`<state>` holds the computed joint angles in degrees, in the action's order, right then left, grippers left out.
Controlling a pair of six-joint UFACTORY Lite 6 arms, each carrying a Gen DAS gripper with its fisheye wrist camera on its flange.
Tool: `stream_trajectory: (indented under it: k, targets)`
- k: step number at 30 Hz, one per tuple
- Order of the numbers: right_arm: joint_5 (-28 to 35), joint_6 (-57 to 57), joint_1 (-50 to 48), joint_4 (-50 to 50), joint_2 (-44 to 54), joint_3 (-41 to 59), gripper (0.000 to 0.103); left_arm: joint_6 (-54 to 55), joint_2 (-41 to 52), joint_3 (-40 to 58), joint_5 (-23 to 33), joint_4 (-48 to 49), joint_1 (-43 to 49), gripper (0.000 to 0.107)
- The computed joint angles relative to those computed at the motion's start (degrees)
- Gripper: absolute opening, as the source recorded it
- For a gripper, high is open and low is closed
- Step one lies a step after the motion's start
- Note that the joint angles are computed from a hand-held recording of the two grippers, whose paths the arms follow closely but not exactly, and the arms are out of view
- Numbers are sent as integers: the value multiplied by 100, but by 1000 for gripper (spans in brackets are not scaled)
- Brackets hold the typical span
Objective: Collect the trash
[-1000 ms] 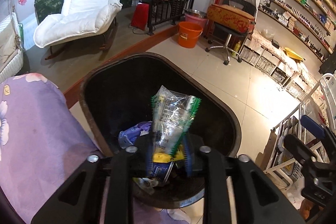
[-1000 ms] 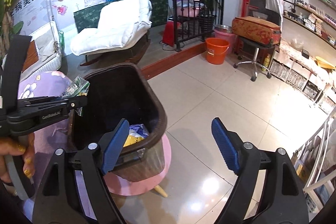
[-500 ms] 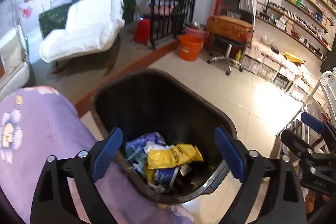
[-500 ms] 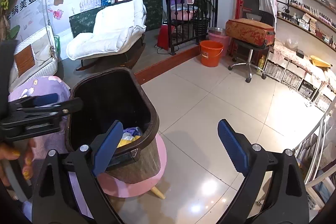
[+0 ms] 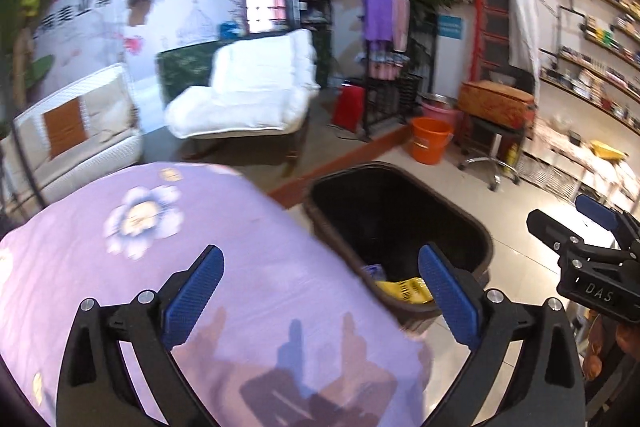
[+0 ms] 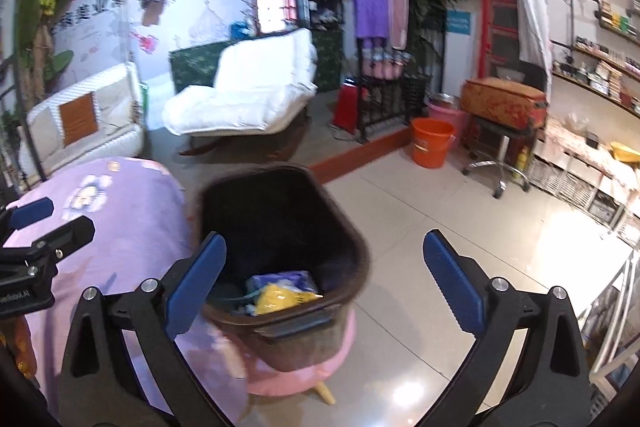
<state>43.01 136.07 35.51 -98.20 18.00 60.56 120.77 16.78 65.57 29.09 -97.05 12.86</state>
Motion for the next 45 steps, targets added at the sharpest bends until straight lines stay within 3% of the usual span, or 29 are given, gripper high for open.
stream_trajectory:
  k: [10,23,45]
  targets:
    - [384,16,1130,-257,242,520,98,1835,-1219,-1419,344,-1724,1405,98]
    - [866,-334,2055,-64,814,1361,98,1136,-1297,-1450,1020,-953,2741,98]
    - [988,-720,2259,270,1031,1808,98,1114,-1268,-1564,1367,-778,3157,98]
